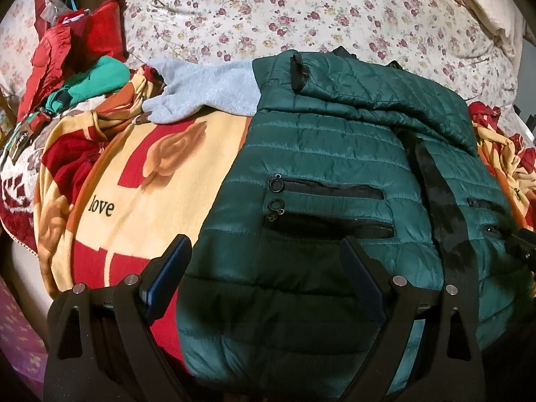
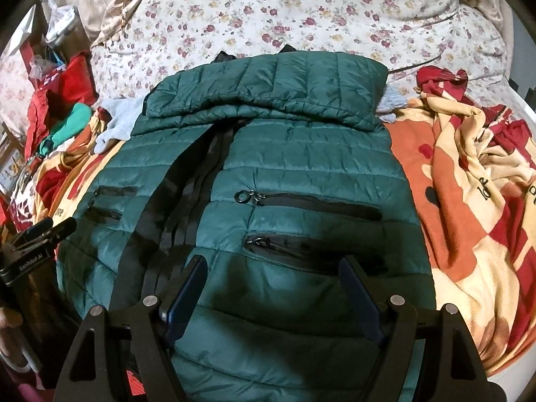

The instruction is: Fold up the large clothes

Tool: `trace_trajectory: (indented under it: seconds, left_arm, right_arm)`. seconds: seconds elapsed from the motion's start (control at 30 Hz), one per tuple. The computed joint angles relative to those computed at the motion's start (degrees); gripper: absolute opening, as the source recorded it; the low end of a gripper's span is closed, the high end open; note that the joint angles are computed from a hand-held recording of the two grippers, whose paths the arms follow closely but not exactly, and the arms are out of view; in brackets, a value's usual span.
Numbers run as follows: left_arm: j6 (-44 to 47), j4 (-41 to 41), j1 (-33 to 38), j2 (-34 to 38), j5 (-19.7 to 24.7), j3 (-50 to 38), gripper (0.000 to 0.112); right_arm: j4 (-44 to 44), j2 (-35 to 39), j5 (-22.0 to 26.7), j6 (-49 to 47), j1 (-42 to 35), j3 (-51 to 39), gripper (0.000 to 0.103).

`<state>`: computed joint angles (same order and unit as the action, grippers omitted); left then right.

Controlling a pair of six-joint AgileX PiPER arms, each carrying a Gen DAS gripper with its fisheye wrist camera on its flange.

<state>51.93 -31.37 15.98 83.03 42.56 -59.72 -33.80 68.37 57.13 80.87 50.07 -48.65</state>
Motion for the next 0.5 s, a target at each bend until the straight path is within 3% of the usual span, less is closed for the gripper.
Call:
trace_trajectory:
  seconds: [0.3,0.5]
  left_arm:
    - [0.5,0.0,0.2,-0.8,1.4,0.2,0.090]
    - [4.2,-4.7,5.8,2.6,9.7,-3.7,0.090]
  right_arm:
    - [-0.2,0.8,0.2,0.5,0.8,-0.8,0.079]
    - [0.8,-4.0,3.1,1.0,0.9,1.6,0.079]
